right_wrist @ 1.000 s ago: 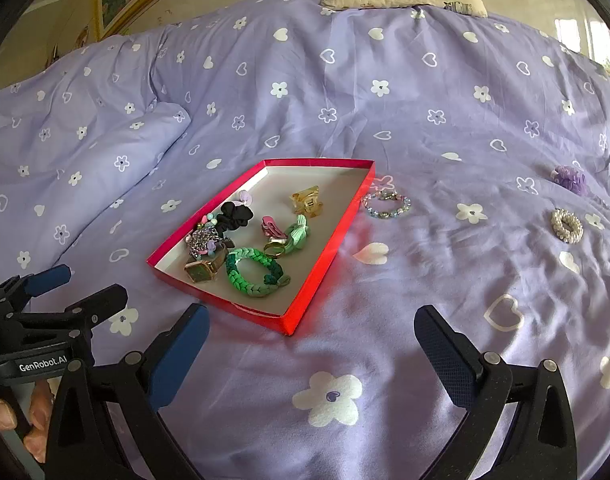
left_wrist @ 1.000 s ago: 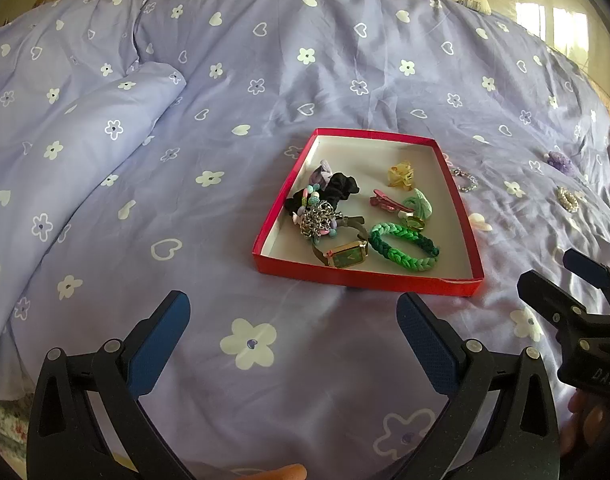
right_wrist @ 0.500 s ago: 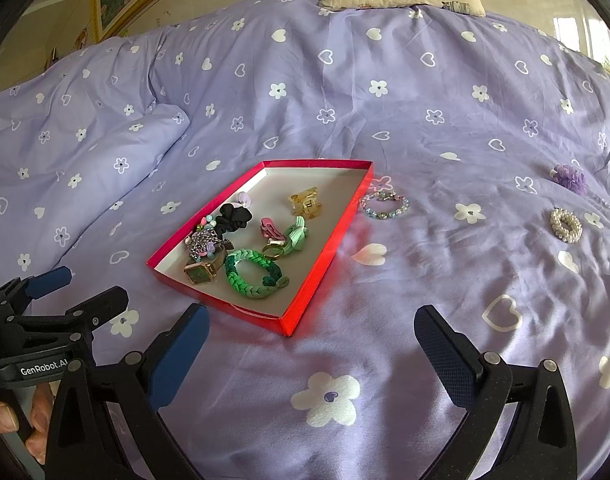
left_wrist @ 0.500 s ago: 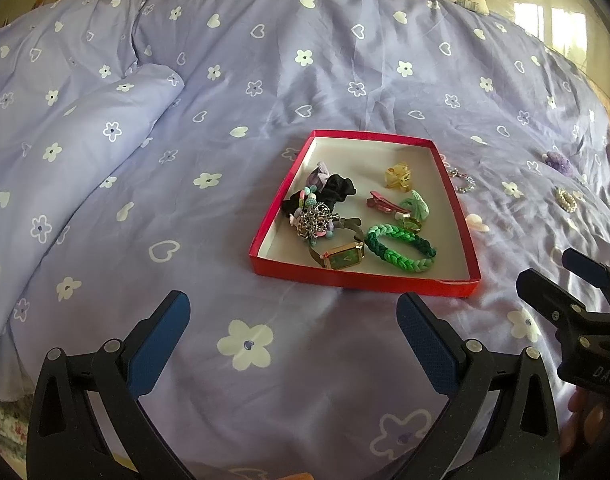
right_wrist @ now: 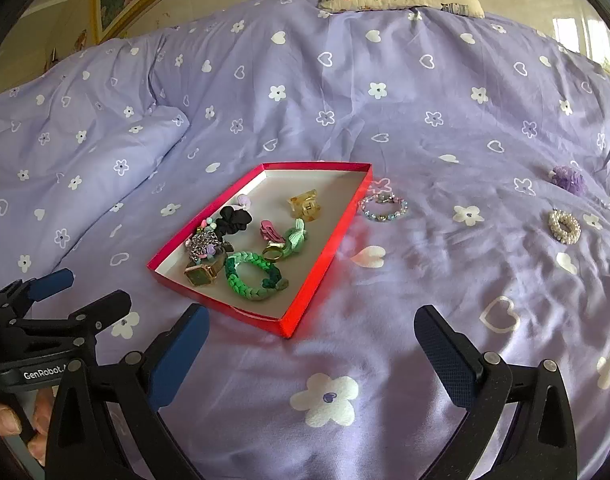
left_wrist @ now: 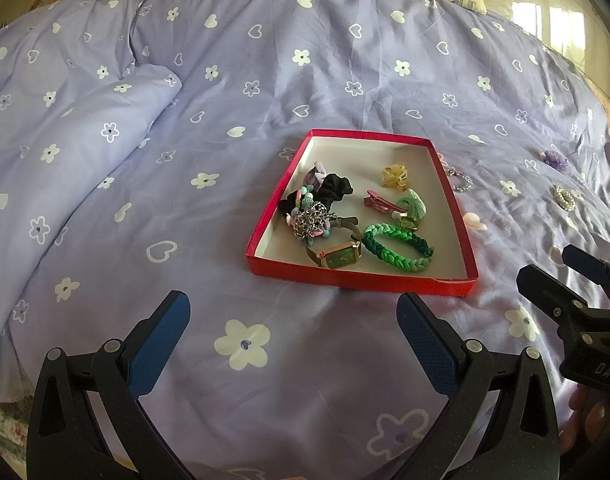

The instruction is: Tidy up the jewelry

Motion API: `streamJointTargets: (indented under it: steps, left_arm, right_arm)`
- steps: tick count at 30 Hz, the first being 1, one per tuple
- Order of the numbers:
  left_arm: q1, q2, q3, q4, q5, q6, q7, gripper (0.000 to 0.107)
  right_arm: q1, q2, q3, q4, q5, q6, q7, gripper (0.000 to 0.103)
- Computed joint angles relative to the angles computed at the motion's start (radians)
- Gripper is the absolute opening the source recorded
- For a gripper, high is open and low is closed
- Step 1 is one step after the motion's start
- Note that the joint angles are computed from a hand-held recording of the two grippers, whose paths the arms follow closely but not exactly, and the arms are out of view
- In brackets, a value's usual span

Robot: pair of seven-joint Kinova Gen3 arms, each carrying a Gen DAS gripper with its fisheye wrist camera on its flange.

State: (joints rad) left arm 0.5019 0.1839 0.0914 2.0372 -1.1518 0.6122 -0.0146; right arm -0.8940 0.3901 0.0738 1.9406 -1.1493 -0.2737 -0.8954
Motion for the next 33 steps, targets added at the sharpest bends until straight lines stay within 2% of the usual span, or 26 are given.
streamJointTargets:
  steps: [33]
  left_arm:
    - [-0.006,0.008,-0.007,0.010,-0.019,-0.023,0.007,0.103]
  right_arm:
    - [-0.003,-0.002,-0.007,-0.006,-0.047,0.000,0.041,0.103]
